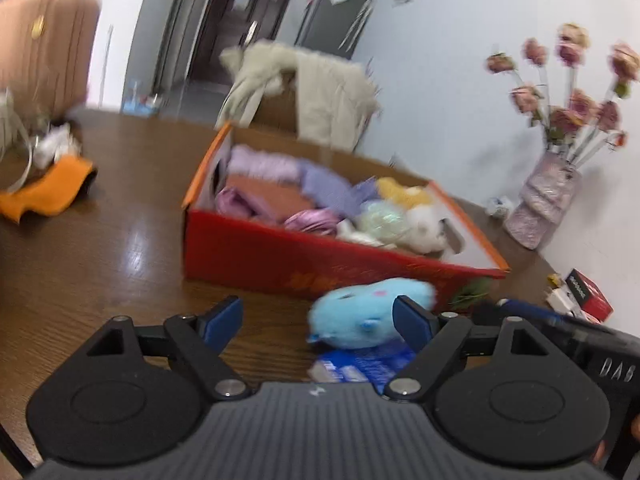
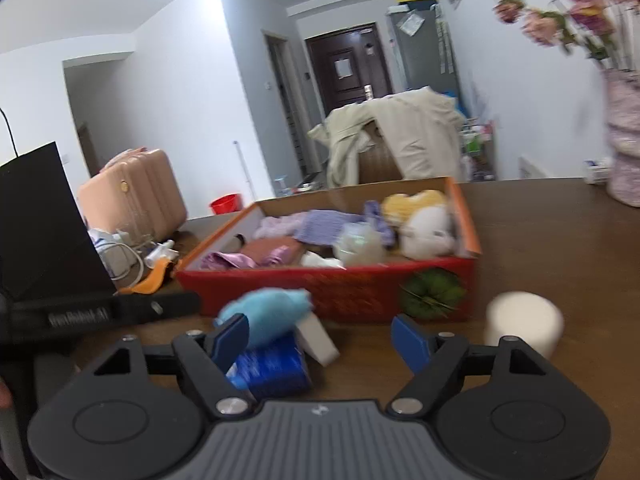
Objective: Organize soft objects
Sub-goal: 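Move the right gripper to the blue fuzzy plush and close on it, then carry the blue plush into the box and open the right gripper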
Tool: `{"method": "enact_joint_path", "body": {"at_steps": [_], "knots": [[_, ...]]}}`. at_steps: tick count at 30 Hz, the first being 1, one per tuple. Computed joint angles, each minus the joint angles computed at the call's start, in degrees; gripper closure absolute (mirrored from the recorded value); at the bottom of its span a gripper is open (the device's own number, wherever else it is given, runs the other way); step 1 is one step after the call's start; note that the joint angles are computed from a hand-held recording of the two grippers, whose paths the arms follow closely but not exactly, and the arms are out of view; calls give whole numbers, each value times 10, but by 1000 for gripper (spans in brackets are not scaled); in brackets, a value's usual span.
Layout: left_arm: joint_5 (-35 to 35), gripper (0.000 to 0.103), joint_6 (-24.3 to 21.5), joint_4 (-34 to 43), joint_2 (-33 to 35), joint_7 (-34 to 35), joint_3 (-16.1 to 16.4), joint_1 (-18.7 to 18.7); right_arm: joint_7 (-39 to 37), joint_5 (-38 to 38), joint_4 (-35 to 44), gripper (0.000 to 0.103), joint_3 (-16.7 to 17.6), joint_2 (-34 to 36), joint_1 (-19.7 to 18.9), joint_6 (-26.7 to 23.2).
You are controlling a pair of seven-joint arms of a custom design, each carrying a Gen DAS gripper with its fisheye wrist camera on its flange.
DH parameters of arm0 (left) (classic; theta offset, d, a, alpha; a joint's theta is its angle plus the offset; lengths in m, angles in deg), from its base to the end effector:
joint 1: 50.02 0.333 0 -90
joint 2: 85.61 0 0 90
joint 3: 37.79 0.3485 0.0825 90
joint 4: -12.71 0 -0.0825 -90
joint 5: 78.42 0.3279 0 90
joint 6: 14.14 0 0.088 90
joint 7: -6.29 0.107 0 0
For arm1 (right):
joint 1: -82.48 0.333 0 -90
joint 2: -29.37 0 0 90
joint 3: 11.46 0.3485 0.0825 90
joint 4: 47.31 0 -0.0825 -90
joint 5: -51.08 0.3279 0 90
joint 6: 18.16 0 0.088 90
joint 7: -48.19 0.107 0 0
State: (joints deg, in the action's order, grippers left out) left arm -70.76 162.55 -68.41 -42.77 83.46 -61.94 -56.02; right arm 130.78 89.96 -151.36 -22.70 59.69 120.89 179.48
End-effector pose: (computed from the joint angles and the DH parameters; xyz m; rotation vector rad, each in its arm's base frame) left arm 0.6927 -0.2851 0.4546 -1.6407 1.9649 -1.3325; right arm 0.6049 0.2600 0.4461 -1.4395 1.5588 -0.6307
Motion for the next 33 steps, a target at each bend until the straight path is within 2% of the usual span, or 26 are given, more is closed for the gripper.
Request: {"method": "enact_joint_path", "body": {"at_steps": [2,4,6,7,8,9,10,11,12,15,20,23,28,31,33], "knots": [[-41,19,-49,35,39,52,-94,59,14,-21,46,32,36,25,-39,-15],[-64,19,-81,57,74,85,-167,99,42,-32,94,34,48,51,-60,-47],[-86,21,-99,76,95,115,-197,110,68,-45,133,36,74,74,-87,-67],[-97,28,-100,84,106,129,-210,114,79,-51,146,39,93,83,-104,-74],[-109,41,-98,92,117,143,-225,117,85,-60,158,43,125,91,-128,-76],[-118,47,-108,106,129,156,-236,116,94,-70,164,47,142,97,-143,-80],[-126,50,-121,122,139,166,-241,113,103,-71,168,54,139,102,-141,-85],[-133,50,-116,123,141,169,-237,109,117,-75,171,59,116,104,-127,-96],[-138,50,-110,120,140,178,-236,107,130,-80,170,61,96,106,-112,-99],[-150,57,-87,104,129,207,-230,103,150,-98,163,63,103,103,-119,-94],[-169,59,-44,40,91,257,-240,120,176,-116,129,66,83,82,-101,-75],[-157,59,-3,-21,68,279,-274,149,174,-118,81,66,82,48,-92,-42],[-112,60,41,-140,36,286,-349,223,150,-90,-29,67,84,-24,-64,29],[-83,60,65,-222,25,286,-390,272,144,-68,-113,67,120,-69,-71,77],[-68,60,75,-262,19,274,-399,287,153,-58,-166,67,147,-91,-80,102]]}}
